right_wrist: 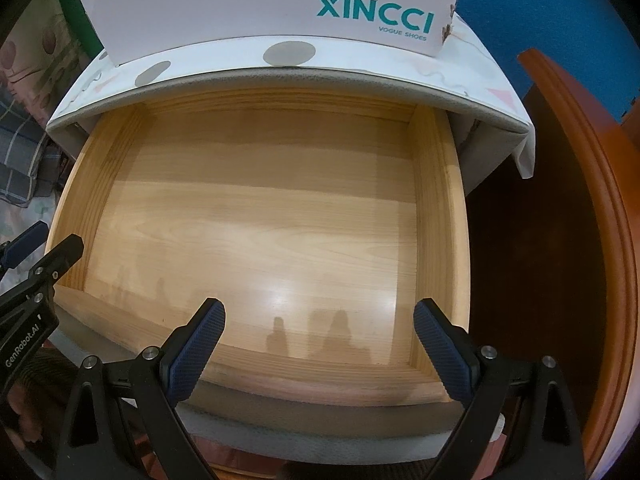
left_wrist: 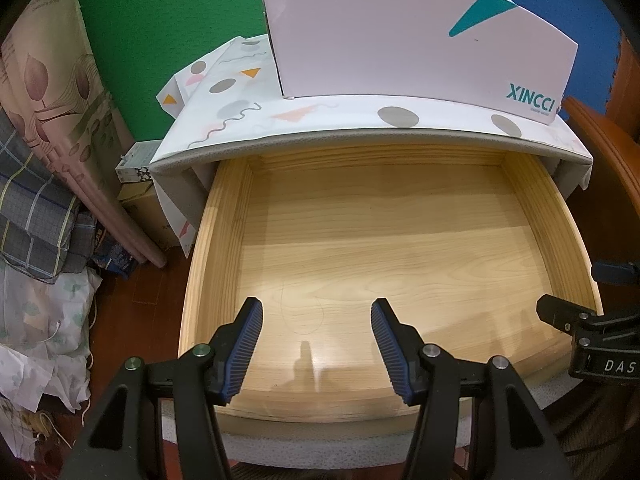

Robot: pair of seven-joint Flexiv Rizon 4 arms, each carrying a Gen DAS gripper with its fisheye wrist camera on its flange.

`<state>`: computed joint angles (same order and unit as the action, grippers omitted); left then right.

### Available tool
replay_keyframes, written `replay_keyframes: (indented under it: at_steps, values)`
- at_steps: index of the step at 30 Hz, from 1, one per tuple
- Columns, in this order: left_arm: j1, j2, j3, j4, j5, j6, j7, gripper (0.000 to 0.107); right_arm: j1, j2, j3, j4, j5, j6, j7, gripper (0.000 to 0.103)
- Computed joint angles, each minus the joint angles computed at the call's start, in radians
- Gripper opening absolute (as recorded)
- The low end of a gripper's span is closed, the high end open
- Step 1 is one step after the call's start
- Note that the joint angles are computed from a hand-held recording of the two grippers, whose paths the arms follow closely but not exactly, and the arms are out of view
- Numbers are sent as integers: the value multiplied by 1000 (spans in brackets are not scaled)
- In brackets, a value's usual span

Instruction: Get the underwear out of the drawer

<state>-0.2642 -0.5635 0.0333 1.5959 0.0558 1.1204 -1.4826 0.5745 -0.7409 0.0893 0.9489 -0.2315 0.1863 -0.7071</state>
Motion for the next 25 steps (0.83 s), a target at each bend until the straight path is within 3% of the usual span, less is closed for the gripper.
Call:
replay_keyframes:
  at_steps: [25]
  values:
    - [-1,2,1,6,-1,18,12,58,-4,15,4,24,2,19,4,94]
